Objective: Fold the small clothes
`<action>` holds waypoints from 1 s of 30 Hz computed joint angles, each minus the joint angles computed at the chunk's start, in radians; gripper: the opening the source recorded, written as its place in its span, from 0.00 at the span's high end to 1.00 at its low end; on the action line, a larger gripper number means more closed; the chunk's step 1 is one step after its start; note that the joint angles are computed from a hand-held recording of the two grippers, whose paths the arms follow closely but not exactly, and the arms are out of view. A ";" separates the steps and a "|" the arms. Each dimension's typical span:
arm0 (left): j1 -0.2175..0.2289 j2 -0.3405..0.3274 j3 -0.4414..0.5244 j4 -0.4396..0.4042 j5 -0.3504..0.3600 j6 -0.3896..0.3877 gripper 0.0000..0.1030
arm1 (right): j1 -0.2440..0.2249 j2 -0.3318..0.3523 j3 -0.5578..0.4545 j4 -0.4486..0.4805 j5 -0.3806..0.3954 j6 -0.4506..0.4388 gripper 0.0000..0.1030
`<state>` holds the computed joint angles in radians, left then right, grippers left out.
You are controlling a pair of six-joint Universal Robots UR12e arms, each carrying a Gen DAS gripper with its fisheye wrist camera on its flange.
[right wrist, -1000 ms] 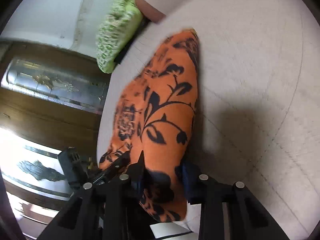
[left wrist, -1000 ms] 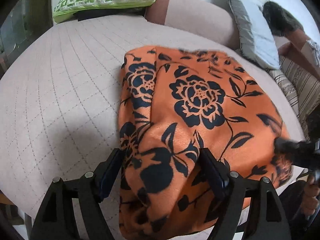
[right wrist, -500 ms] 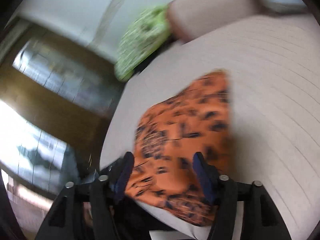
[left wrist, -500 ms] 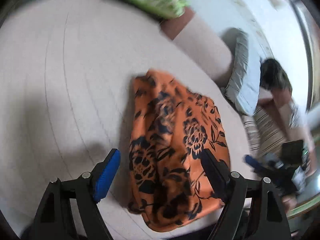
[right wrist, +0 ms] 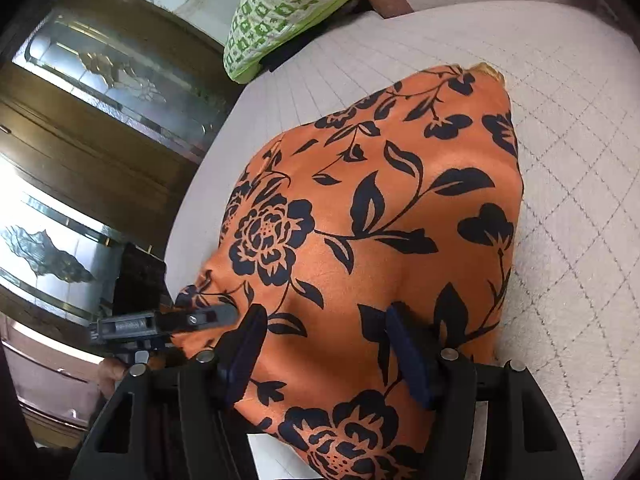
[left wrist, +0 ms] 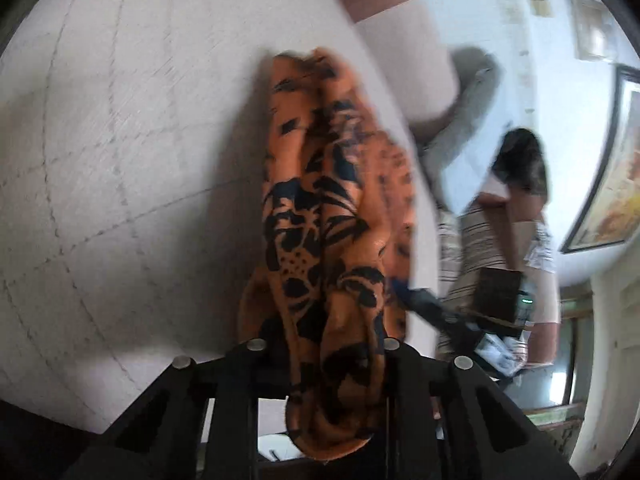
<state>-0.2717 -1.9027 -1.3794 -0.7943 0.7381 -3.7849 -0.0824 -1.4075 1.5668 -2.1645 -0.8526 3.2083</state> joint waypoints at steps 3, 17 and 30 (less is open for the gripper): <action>-0.001 -0.001 -0.011 -0.069 0.039 0.002 0.79 | -0.003 -0.010 0.012 -0.009 -0.004 -0.007 0.36; -0.006 -0.101 0.198 -0.141 0.103 0.102 0.18 | -0.016 -0.009 0.019 0.009 0.045 -0.031 0.36; -0.025 -0.173 0.278 -0.215 0.093 0.185 0.74 | -0.038 -0.011 0.033 0.018 0.102 -0.063 0.36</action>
<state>-0.2969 -2.0754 -1.1015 -1.0093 0.8307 -3.6004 -0.1206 -1.4182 1.5999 -2.1462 -0.7504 3.1455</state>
